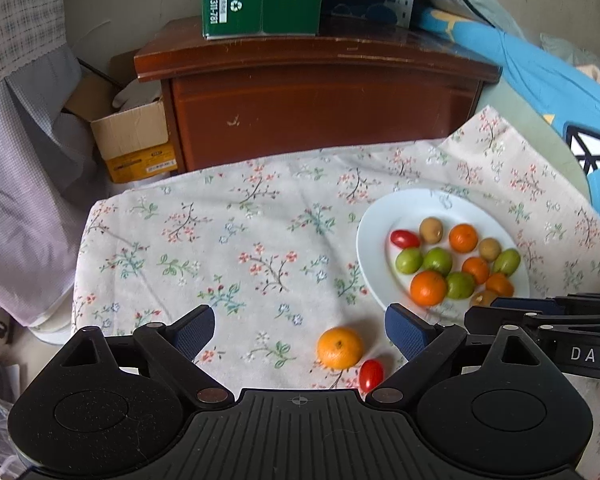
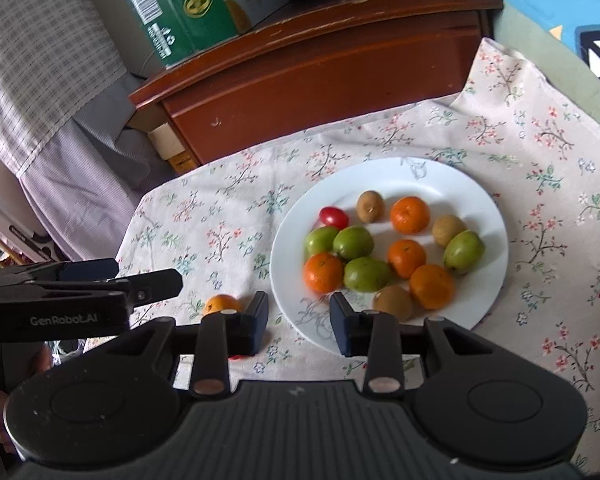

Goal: Organize fruits
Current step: 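Move both grippers back to the last mandarin and cherry tomato, then grasp the red cherry tomato with the right gripper while the left gripper grasps the mandarin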

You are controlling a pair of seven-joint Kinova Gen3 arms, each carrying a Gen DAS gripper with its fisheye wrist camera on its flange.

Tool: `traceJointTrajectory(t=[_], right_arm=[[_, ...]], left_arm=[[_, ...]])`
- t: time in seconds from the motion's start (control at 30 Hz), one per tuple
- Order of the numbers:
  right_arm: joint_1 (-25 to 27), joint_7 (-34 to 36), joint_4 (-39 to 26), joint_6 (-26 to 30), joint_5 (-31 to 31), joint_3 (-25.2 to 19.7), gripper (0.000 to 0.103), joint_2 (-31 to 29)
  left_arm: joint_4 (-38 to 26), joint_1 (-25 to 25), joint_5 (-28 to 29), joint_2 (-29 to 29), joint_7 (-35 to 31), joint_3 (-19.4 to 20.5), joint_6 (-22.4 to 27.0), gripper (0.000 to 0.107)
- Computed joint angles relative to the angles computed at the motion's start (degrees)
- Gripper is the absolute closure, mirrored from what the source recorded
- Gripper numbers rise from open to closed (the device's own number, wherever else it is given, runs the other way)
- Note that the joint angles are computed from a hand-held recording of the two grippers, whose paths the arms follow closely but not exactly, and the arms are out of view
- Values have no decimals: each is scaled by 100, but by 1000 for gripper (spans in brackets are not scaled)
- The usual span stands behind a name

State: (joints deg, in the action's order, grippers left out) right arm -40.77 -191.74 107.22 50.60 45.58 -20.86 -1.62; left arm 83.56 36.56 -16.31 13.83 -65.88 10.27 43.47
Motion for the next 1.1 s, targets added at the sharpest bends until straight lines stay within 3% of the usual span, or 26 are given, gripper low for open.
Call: traceJointTrajectory(t=[0.7, 1.1], right_arm=[[-213, 861, -86, -721, -274, 292, 67, 452], [-562, 978, -174, -796, 21, 572, 67, 849]], left_arm=[[-27, -99, -82, 98, 280, -110, 399, 14], [-40, -120, -92, 145, 413, -134, 387, 14]])
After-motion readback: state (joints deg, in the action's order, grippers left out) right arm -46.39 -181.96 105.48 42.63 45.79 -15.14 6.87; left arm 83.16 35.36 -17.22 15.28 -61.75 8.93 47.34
